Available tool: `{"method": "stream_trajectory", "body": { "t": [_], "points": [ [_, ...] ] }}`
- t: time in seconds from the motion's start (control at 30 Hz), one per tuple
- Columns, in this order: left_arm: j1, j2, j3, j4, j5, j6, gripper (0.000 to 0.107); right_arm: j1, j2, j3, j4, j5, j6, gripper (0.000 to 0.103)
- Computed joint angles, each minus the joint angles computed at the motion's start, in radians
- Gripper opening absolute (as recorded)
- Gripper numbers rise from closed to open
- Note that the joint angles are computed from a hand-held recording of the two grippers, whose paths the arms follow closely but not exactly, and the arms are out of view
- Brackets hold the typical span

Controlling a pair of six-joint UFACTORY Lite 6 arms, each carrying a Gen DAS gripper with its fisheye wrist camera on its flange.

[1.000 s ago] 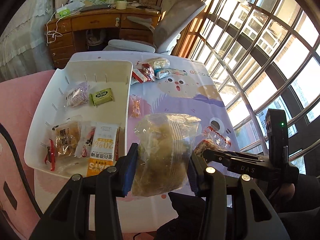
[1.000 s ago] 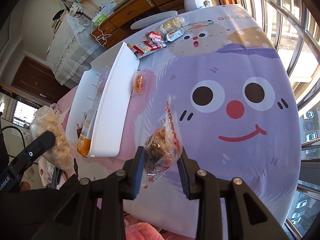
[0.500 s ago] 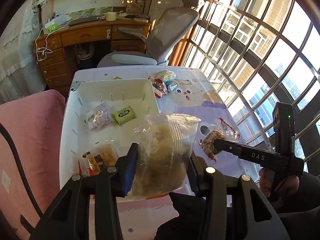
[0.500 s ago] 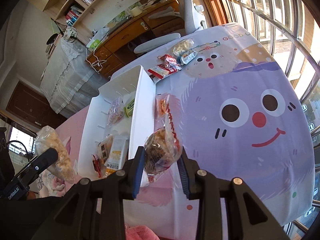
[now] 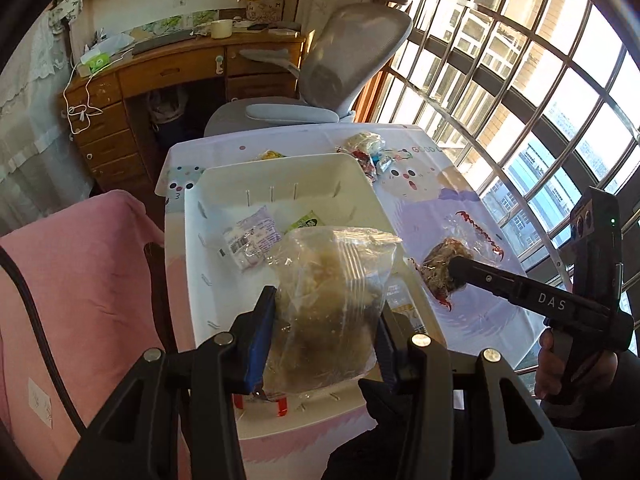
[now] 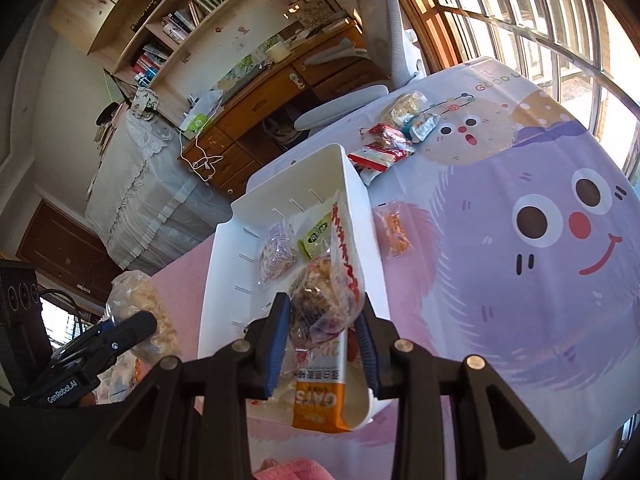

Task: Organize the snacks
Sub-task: 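Carry the bread bag and pastry over the white tray and release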

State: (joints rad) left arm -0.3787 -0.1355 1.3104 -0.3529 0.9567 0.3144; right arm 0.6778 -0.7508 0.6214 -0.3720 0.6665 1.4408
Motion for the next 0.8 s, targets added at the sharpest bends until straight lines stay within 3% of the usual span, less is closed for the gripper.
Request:
{"method": "stream_trajectory", "body": {
  "t": [0.33,0.47,0.5,0.6,0.8],
  "points": [
    [0.14,0.03,-0.022,-0.092,0.022,0.135,0.044,0.016,0.258,0.16,-0.05,-0.1,0.0,0.034],
    [0.155,0.04,-0.031,-0.071,0.03,0.128,0.062,0.032,0.325,0.203,-0.061,-0.094,0.042,0.04],
    [0.163,0.037,-0.035,-0.081,0.034,0.138,0.062,0.034,0.329,0.203,-0.048,-0.096,0.035,0.04],
    [0.164,0.037,-0.035,-0.079,0.042,0.13,0.072,0.072,0.329,0.212,-0.064,-0.057,0.077,0.041],
    [0.15,0.067,-0.016,-0.062,0.079,0.099,0.073,0.088,0.318,0.243,-0.028,0.045,0.06,0.043]
  ]
}}
